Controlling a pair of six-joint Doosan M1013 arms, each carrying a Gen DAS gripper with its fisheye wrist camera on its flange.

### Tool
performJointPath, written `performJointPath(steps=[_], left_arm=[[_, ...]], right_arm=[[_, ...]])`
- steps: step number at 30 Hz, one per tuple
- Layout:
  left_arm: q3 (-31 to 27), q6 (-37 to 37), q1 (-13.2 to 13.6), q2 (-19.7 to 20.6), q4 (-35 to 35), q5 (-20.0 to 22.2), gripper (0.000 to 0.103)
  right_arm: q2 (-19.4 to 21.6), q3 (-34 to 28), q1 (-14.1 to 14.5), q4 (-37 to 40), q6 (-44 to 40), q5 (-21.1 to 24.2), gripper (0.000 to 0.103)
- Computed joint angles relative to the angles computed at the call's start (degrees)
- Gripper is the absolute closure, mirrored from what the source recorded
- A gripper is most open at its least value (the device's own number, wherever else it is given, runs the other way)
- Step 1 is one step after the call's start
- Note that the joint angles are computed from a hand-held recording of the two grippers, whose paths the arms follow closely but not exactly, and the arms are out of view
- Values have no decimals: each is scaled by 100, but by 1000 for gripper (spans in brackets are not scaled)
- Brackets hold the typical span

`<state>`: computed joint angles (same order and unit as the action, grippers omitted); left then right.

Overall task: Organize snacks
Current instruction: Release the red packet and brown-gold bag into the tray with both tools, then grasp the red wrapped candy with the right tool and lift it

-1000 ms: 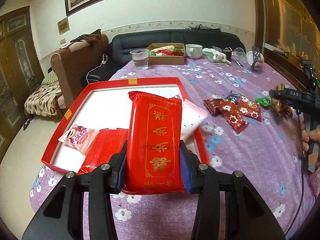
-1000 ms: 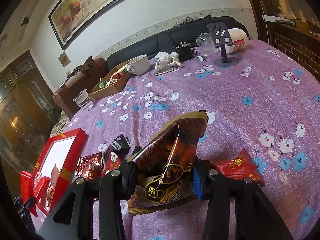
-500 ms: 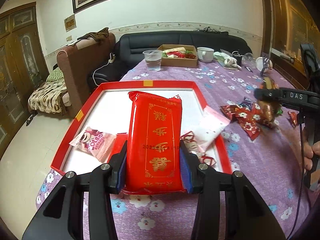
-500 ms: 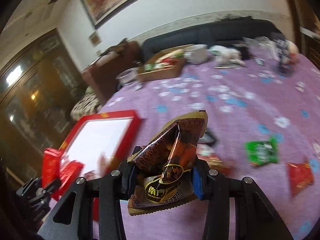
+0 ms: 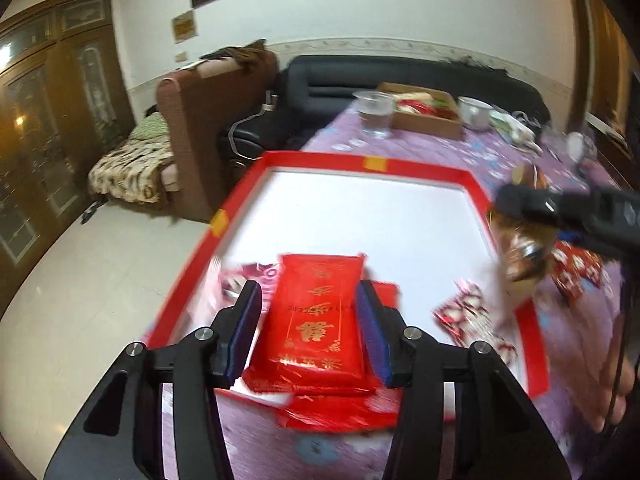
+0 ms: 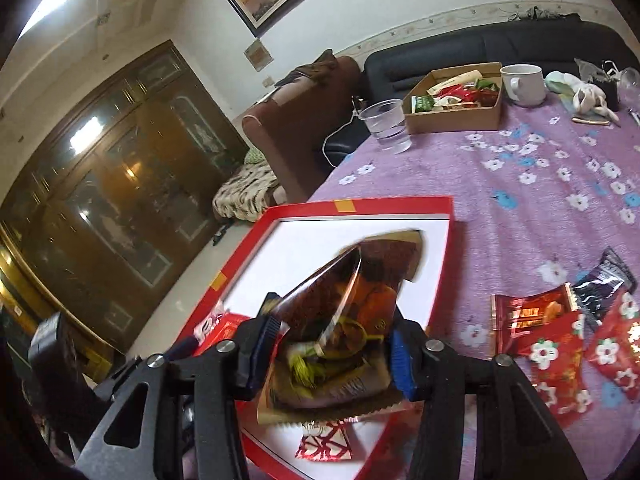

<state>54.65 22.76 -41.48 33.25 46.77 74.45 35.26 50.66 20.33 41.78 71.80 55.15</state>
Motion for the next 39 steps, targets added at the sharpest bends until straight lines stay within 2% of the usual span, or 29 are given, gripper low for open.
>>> performJointPath(steps=[2,6,9,11,13,15,17,23,25,30,34,36,39], left_arm=[[7,-133,25,-5,43,88,45],[8,-167,45,7,-95,78,44],[-11,-72,26,24,-175,-132,44],[-2,-76,4,19,-129,-449,44],[-9,-145,-18,38,95,-735,39],[-167,-106,-47,175,516,-754,27],[-281,-32,-18,278,709,-893,27],[-1002,1033,185,693,-241,-446,27],[-1001,1079,178,688,-283,-459,26],[-1414,1306,92,944,-74,292,26],[-1498,986,93,961,-124,692,26],[-1394,646,104,870,-328,770,26],[-1209,442,50,771,-440,862,26]], right_arm=[[-16,72,-31,145,-66,-50,47],[-130,325,-179,582,-194,-300,43],[-168,396,-258,594,-123,-448,42],[-180,429,-328,637,39,-506,42],[-217,499,-395,706,178,-618,42],[-276,588,-461,735,255,-745,42],[-368,714,-542,777,300,-929,42],[-778,1321,-948,677,552,-1691,37],[-904,1509,-1143,433,897,-1879,36],[-1131,1856,-1519,-573,2179,-2285,34],[-1051,1743,-1716,-1492,3381,-1977,33],[-972,1622,-1760,-1487,3312,-1656,33],[-711,1192,-1723,-1519,3010,-845,33]])
